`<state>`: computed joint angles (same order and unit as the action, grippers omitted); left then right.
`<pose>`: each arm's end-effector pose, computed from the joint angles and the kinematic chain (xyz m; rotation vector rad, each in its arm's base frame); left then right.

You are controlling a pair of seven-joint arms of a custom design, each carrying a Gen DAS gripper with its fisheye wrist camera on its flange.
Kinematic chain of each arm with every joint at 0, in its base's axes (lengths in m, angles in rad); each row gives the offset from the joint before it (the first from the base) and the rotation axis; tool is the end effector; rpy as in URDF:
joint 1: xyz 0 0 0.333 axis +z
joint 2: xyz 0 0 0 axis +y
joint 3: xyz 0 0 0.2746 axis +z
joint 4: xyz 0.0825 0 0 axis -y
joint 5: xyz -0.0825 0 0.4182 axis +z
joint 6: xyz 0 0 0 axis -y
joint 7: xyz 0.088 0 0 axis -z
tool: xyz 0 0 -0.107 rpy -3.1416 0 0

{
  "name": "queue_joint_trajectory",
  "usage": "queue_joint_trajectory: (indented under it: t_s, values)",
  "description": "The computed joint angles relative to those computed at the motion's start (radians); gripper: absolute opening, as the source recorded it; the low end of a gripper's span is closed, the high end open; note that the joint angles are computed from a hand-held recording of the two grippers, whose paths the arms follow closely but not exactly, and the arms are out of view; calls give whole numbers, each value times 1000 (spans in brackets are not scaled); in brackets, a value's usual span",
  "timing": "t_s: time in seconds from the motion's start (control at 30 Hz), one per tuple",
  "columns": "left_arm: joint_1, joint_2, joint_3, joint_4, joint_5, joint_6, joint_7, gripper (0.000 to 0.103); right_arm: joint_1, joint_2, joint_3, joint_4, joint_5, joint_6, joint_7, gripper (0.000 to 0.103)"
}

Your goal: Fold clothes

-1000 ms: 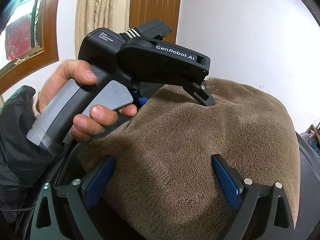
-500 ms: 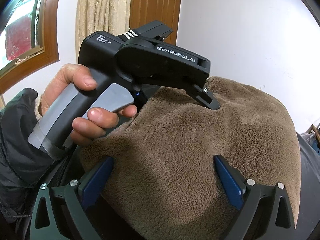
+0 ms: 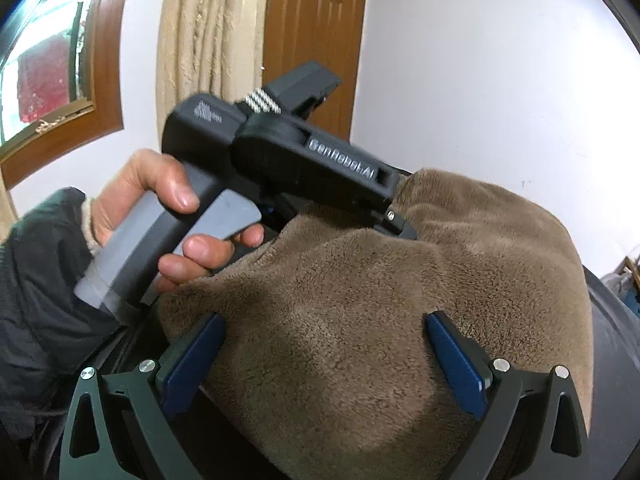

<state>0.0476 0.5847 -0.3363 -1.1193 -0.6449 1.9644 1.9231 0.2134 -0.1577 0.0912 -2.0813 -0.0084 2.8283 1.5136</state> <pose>0.7331 -0.1856 0.4992 1.4461 -2.1563 1.0753 0.5696 0.1821 0.5527 -1.9360 1.3194 -0.7186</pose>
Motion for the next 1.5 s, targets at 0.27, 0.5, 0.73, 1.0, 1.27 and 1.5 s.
queue_joint_trajectory:
  t_s: [0.27,0.5,0.73,1.0,1.27,1.5]
  values:
    - [2,0,3,-8,-12,7,12,75,-18,-6,-84,90,305,26,14,102]
    - [1,10,-3,6,-5,11,11,76,-78,107,-181,160,728,-112,-27,102]
    - [42,-59,12,-85,-51,-3,67,76,-144,134,-159,196,1050,-291,-284,102]
    - [41,-58,18,-83,-62,-7,77,76,-163,122,-161,176,1096,-353,-349,102]
    - [40,-52,17,-76,-62,-5,84,76,-156,132,-144,185,1036,-336,-361,89]
    - [35,-67,18,-97,-59,15,84,76,-135,111,-131,162,976,-250,-364,65]
